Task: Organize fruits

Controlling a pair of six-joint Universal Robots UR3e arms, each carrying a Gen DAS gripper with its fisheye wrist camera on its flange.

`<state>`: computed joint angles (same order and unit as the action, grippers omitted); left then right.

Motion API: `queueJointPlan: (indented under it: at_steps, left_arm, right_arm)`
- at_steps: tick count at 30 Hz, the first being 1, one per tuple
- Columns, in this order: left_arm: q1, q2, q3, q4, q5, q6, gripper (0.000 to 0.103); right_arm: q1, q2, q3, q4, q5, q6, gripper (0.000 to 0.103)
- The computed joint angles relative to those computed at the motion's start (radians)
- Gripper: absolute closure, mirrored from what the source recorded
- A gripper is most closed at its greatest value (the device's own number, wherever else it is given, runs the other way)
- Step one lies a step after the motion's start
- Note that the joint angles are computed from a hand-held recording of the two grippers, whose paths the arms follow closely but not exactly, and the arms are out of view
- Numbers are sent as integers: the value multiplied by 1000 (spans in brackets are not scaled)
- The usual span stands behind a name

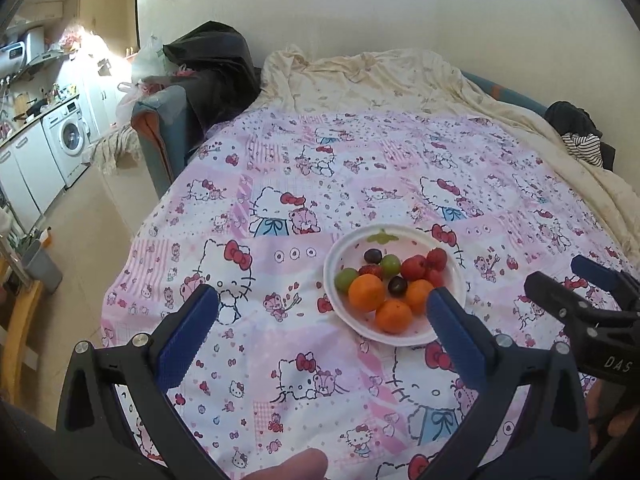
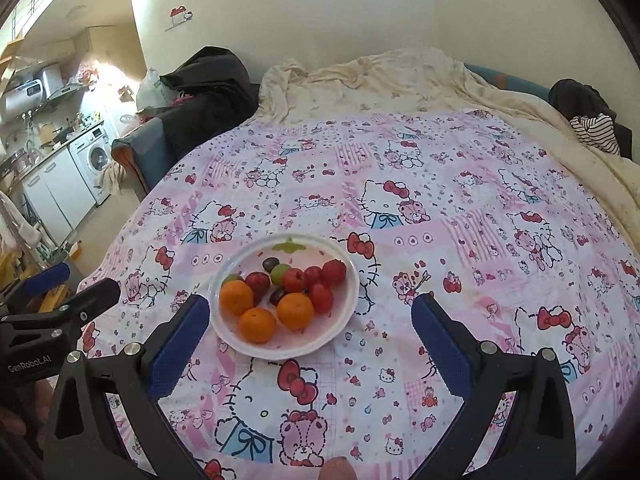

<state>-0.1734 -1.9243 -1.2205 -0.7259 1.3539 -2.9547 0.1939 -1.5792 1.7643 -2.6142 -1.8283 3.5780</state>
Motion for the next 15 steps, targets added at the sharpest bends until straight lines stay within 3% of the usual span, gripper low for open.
queueJointPlan:
  at_steps: [15]
  left_arm:
    - [3, -10, 5, -6, -7, 0, 0]
  right_arm:
    - [8, 9, -19, 29, -14, -2, 0]
